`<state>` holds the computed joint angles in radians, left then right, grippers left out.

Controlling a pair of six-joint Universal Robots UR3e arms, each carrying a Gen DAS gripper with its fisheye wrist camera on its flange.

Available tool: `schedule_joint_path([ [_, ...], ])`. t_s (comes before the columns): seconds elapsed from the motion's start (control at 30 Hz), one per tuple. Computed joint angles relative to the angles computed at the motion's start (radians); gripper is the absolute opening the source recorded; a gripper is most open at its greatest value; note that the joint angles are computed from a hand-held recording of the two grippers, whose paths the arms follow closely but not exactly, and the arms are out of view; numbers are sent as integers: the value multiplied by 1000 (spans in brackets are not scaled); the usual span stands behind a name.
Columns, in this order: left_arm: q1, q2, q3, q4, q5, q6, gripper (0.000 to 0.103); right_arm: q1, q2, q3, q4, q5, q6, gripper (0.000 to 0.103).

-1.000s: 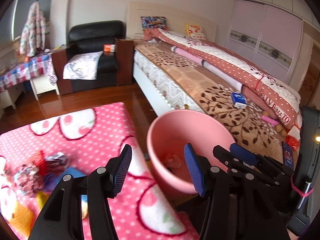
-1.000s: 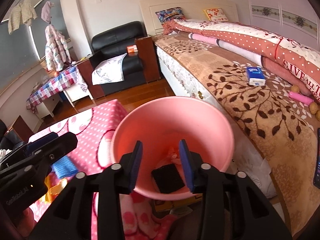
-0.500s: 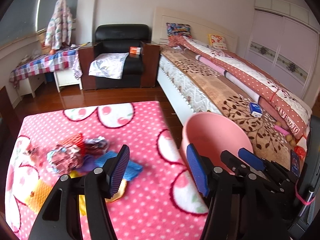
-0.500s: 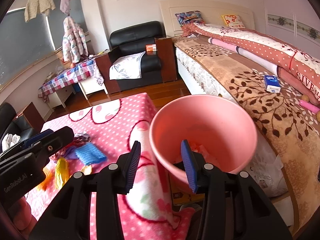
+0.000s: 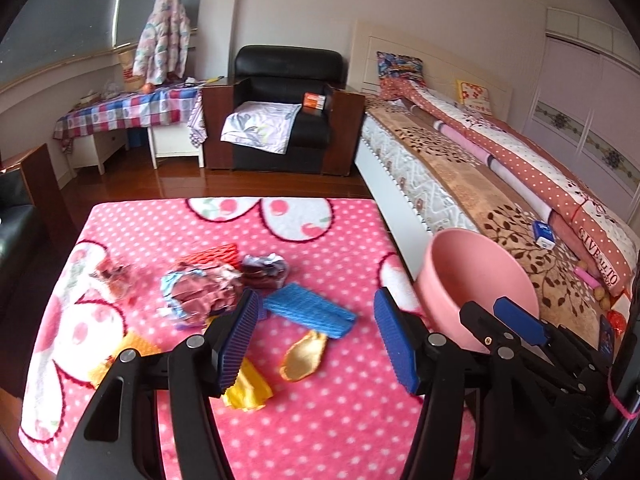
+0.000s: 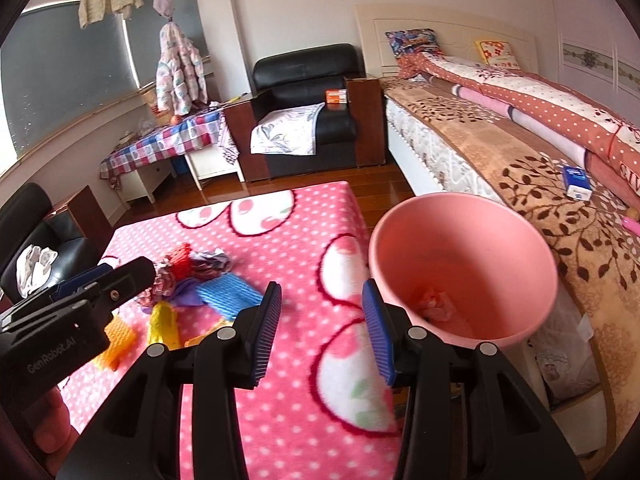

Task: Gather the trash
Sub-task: 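Move both open grippers back over the table, then grasp the yellow foam net with the left gripper while the right grasps the yellow plastic bag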

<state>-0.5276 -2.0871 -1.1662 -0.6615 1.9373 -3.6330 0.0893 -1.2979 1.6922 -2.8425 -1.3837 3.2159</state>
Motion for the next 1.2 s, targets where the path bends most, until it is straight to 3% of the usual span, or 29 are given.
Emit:
schedule_joint_path([
  [0.73, 99, 241, -382, 72, 42, -73, 60, 184, 138, -137, -16, -18, -4, 43],
  [1.2, 159, 305, -512, 99, 16, -92, 60, 231, 191, -176, -1, -18, -14, 43],
])
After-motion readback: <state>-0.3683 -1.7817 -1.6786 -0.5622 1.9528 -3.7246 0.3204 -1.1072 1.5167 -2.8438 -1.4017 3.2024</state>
